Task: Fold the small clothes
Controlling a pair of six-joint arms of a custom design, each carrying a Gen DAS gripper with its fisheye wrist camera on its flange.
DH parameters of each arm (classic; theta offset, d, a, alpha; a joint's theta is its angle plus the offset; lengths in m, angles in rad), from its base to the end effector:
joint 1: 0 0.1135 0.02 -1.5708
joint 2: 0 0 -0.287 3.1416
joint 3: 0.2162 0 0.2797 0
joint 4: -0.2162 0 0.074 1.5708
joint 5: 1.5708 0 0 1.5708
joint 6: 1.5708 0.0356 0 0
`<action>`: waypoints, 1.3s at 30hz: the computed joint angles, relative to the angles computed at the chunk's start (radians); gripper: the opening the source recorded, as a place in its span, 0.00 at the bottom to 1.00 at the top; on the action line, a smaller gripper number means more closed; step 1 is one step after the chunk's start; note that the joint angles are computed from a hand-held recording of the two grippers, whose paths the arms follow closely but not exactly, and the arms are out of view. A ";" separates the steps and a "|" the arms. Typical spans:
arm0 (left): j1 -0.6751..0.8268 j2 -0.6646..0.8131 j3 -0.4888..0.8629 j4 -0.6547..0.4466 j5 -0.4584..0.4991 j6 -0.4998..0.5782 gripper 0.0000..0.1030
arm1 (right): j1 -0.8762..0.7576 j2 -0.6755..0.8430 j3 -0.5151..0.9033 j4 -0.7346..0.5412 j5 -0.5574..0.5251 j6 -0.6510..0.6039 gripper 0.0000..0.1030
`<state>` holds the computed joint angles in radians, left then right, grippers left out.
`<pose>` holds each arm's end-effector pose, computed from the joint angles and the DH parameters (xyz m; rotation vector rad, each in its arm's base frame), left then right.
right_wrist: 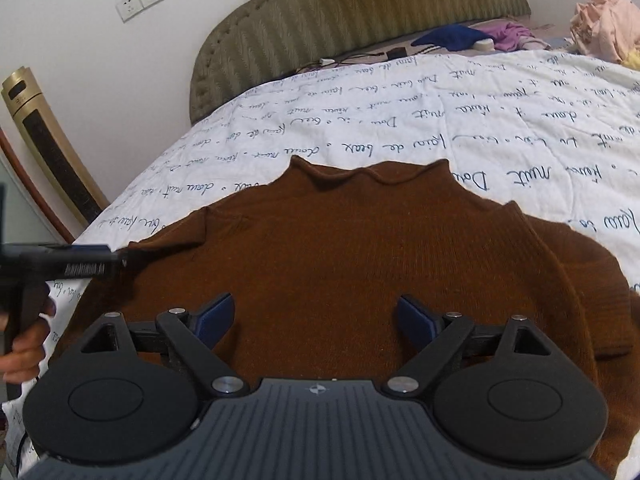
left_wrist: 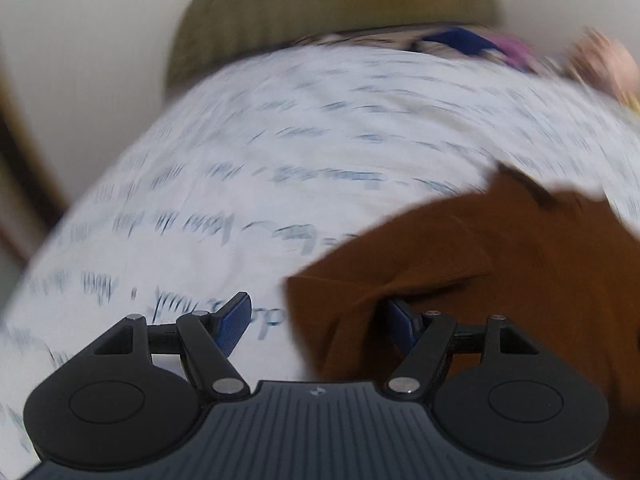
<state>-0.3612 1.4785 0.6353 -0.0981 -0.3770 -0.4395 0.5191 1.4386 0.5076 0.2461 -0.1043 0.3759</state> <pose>0.2695 -0.0878 0.1486 -0.2449 2.4123 0.1181 0.2397 0.1412 0.1455 -0.2232 2.3098 0.5854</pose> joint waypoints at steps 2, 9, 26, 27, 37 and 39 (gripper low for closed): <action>0.063 -0.026 -0.019 0.010 0.058 -0.038 0.70 | -0.003 -0.009 -0.004 -0.007 -0.001 0.004 0.85; -0.004 -0.143 -0.097 -0.022 -0.050 -0.003 0.70 | 0.013 -0.018 -0.004 -0.035 0.010 0.023 0.87; -0.168 -0.390 -0.296 -0.171 -0.126 -0.144 0.70 | 0.345 -0.047 0.027 -0.235 0.389 -0.174 0.93; -0.178 -0.420 -0.298 -0.180 -0.128 -0.162 0.70 | 0.355 -0.063 0.020 -0.233 0.400 -0.157 0.93; -0.257 -0.396 -0.246 -0.238 -0.193 -0.248 0.70 | 0.381 -0.037 -0.005 -0.210 0.435 -0.090 0.94; -0.260 -0.394 -0.246 -0.239 -0.196 -0.253 0.70 | 0.375 -0.042 -0.024 -0.193 0.427 -0.078 0.96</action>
